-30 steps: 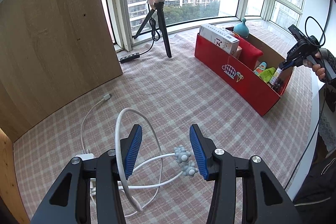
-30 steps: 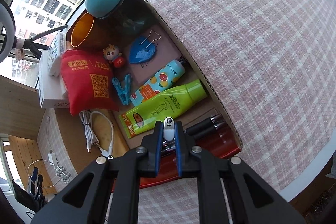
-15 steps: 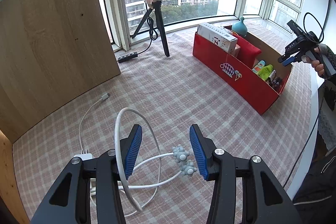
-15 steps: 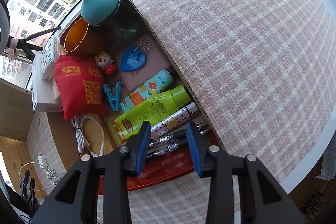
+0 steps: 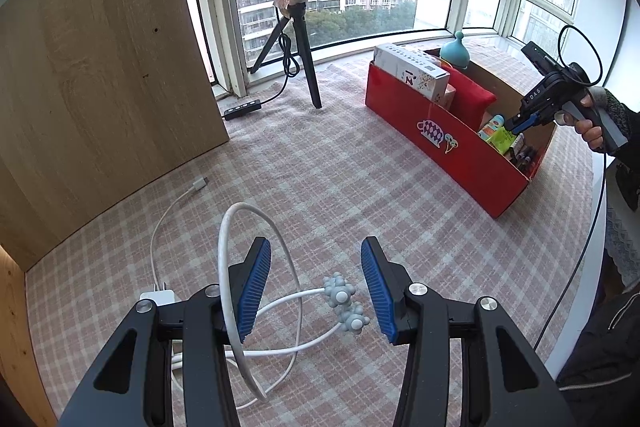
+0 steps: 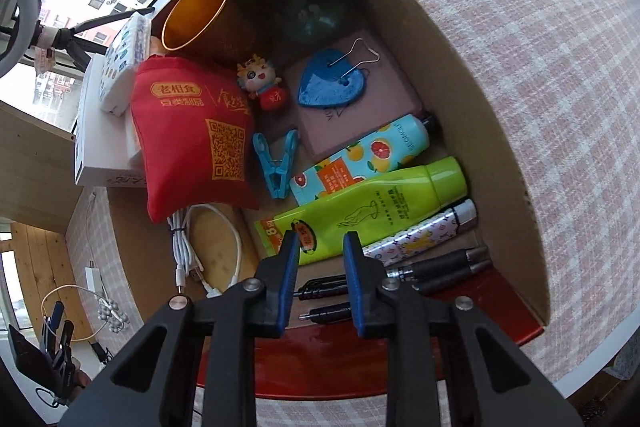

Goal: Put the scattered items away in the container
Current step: 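Lower the lighter into the red box and open the right gripper, then withdraw the right gripper and move it toward the grey knobby massager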

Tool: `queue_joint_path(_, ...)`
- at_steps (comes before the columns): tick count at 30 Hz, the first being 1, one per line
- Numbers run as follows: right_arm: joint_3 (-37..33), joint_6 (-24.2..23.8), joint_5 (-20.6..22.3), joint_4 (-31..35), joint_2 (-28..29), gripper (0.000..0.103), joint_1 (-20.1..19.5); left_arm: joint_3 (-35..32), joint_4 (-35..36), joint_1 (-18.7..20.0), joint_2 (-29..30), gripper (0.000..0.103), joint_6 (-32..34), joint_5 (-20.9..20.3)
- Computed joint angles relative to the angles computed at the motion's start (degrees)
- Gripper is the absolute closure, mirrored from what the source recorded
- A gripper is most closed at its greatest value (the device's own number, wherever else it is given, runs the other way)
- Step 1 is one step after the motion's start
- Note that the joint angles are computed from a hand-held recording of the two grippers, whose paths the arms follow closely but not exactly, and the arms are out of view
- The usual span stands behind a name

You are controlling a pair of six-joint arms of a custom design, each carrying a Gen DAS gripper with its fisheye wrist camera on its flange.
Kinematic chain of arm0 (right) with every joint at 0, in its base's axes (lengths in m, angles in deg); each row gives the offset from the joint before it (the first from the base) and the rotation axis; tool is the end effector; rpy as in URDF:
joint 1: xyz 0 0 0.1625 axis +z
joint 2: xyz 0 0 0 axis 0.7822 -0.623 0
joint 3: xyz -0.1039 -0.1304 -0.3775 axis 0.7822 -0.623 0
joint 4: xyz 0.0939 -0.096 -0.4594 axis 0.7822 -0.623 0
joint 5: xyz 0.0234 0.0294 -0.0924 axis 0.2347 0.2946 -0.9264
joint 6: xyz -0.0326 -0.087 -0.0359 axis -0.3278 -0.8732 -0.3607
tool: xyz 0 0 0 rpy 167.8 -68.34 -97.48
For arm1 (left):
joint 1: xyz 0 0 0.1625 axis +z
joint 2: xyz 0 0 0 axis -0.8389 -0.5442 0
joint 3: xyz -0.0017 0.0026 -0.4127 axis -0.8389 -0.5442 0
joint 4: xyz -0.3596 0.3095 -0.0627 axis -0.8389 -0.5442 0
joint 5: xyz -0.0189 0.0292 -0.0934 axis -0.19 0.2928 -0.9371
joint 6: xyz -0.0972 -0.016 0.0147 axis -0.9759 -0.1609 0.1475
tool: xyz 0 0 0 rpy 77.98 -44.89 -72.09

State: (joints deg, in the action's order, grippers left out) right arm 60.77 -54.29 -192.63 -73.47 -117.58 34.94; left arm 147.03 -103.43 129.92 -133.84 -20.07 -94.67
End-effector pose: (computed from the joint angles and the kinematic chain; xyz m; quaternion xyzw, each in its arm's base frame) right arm 0.0357 -0.7765 0.1961 -0.2685 -0.9176 0.1950 0.2187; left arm -0.0899 -0.8625 0.2335 0.4658 0.8495 -0.1312 0.2101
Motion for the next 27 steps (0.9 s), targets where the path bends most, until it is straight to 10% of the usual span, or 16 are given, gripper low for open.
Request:
queue_joint_path(20,-1.9,1.2,1.8,3.7,1.6,0.08,-0.4,0.8,-1.0,-0.1,-0.8,0.058,-1.2,-0.1)
queue_joint_path(27,10.0,-3.2,4.8,-22.0,-4.9,0.08,2.2,2.8,-4.3,0.1,-3.0,0.058,-3.0,-0.5)
